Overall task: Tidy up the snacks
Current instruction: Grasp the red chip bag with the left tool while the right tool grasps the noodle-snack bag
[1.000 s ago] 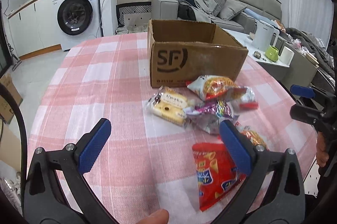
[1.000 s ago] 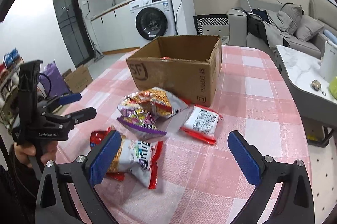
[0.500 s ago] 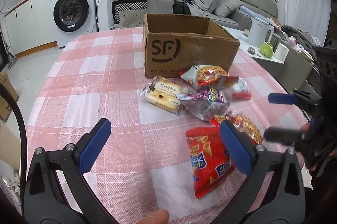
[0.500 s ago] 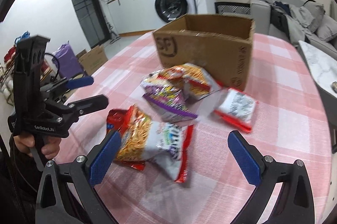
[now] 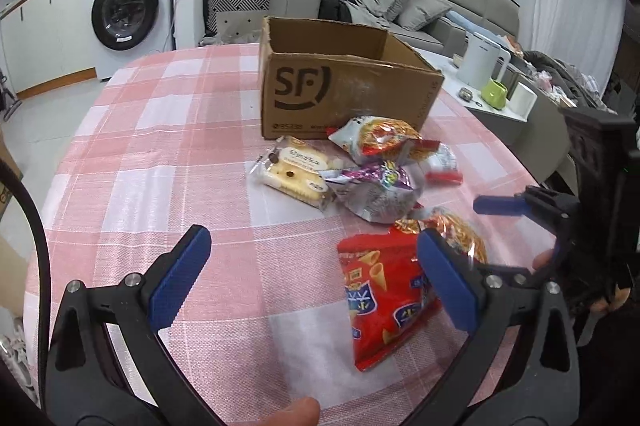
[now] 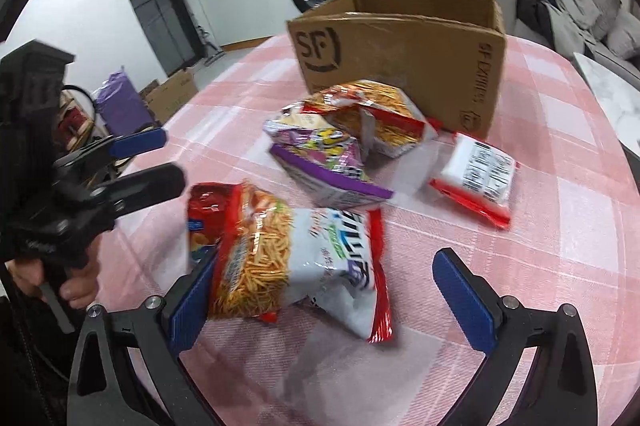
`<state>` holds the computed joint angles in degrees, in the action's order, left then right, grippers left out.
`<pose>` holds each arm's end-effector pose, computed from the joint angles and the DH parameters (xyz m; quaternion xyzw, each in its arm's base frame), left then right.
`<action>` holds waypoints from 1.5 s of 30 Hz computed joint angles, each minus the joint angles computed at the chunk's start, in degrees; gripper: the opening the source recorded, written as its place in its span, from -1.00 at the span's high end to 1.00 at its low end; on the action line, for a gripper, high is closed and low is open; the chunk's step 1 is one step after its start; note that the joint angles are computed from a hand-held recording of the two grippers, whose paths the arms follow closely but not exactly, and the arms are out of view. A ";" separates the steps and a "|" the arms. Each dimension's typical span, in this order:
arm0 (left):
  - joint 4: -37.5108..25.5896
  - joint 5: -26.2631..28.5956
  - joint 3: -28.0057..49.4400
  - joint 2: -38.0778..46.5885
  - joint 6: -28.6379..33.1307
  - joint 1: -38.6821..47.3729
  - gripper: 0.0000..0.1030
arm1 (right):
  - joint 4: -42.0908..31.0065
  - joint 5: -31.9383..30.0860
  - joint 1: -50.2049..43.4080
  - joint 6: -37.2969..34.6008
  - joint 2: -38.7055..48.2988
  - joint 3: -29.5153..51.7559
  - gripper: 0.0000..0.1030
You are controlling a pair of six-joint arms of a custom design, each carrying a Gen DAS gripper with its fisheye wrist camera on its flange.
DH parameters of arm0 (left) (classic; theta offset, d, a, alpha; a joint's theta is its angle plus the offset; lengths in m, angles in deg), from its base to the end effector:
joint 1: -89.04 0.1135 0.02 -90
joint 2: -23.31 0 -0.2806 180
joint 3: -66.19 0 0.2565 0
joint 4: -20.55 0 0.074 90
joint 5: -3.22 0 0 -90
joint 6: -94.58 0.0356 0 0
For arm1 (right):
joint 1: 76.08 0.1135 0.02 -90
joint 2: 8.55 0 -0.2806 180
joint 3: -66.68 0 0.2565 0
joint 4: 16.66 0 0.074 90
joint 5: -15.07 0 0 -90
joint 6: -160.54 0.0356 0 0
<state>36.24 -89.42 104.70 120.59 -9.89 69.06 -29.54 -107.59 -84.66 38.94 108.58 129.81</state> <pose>0.2530 -0.0902 0.0977 0.0349 0.9165 -0.0977 0.3864 0.3386 -0.0317 0.0601 -0.2428 0.9100 0.1926 0.2752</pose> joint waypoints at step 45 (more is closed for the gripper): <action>-0.36 14.45 6.26 15.42 2.71 -1.54 -0.33 | 5.99 -1.18 -0.38 4.19 4.25 1.11 -0.62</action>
<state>35.88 -74.96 110.97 136.01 -7.18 67.52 -23.55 -108.77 -85.03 43.12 112.82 130.92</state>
